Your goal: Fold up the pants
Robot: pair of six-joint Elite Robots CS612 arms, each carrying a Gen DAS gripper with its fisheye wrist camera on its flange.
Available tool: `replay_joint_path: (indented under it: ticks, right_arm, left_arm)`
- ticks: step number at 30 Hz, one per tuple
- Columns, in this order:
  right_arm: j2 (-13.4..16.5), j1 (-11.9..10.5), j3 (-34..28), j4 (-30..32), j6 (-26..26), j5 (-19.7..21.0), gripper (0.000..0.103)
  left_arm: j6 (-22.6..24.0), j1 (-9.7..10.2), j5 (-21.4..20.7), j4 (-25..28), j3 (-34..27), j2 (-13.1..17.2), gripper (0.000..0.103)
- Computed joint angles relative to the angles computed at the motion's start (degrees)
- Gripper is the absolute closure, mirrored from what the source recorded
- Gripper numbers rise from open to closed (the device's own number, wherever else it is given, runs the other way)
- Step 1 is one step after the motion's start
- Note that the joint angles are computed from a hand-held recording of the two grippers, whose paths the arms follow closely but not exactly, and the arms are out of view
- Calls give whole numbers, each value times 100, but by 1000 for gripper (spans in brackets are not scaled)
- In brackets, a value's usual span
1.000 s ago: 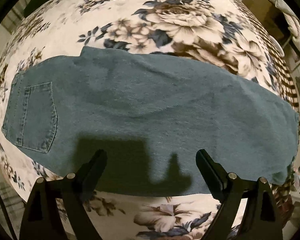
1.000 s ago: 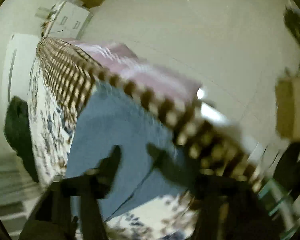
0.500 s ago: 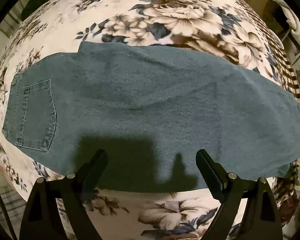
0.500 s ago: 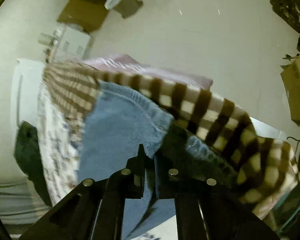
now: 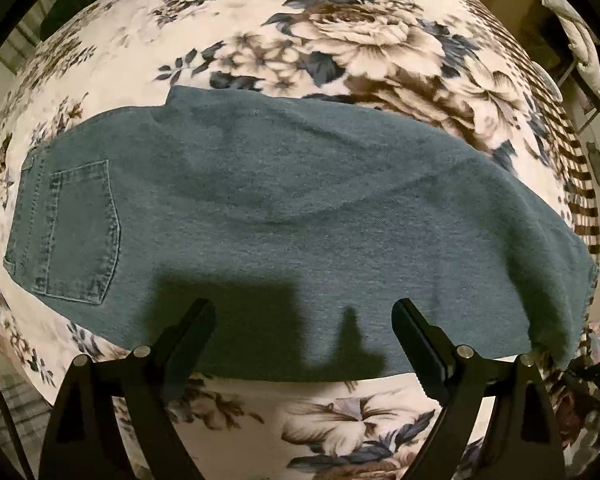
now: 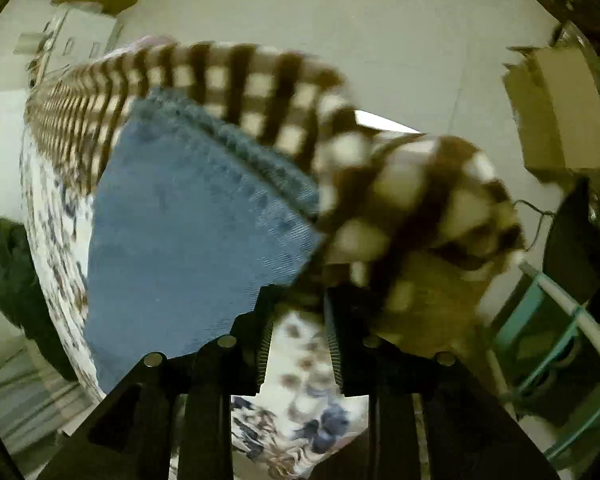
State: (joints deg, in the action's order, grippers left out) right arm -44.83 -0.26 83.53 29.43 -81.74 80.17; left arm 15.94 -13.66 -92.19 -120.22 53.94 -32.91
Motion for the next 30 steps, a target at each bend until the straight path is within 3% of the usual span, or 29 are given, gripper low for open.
replay_joint_path:
  ticks: [1,2,3,5,7,11,13,15,17,22,26,30]
  right_arm:
    - [-43,7,-10,119,-108,183,58]
    - [-92,14,-79,327,-374,518,39]
    - [-150,7,-77,295,-546,719,28]
    - [-207,-142,-108,139,-1166,778,27]
    - [-77,-338,-218,124,-1686,479,27]
    - [598,-747,-865,587,-2820,-405,27]
    - [795,-783,-1115,772,-3265,-594,40]
    - [903,-689,-1444,1250,-3720,-221,72]
    - [809,-597,-1547,1454,-3909,147,80]
    - [379,-422,-1560,1337,-4043,1114,81]
    - [704,-557,-2168,1827,-4388,1361,85]
    - [1314,-863,-2786,2770,-4318,1028,84]
  left_arm:
    - [7,2,-11,1,12,-8,12]
    - [20,0,-41,19,17,-17,12]
    - [40,-3,-76,13,34,-31,12]
    - [82,-34,-162,-67,118,-83,12]
    - [160,-87,-221,-167,225,-139,12]
    - [314,-199,-394,-241,378,-217,12]
    - [422,-262,-449,-298,467,-259,12]
    - [499,-301,-480,-345,515,-284,12]
    - [623,-330,-520,-434,596,-326,12]
    - [776,-358,-479,-525,696,-364,12]
    - [724,-345,-427,-396,582,-288,12]
    - [635,-332,-355,-301,474,-216,12]
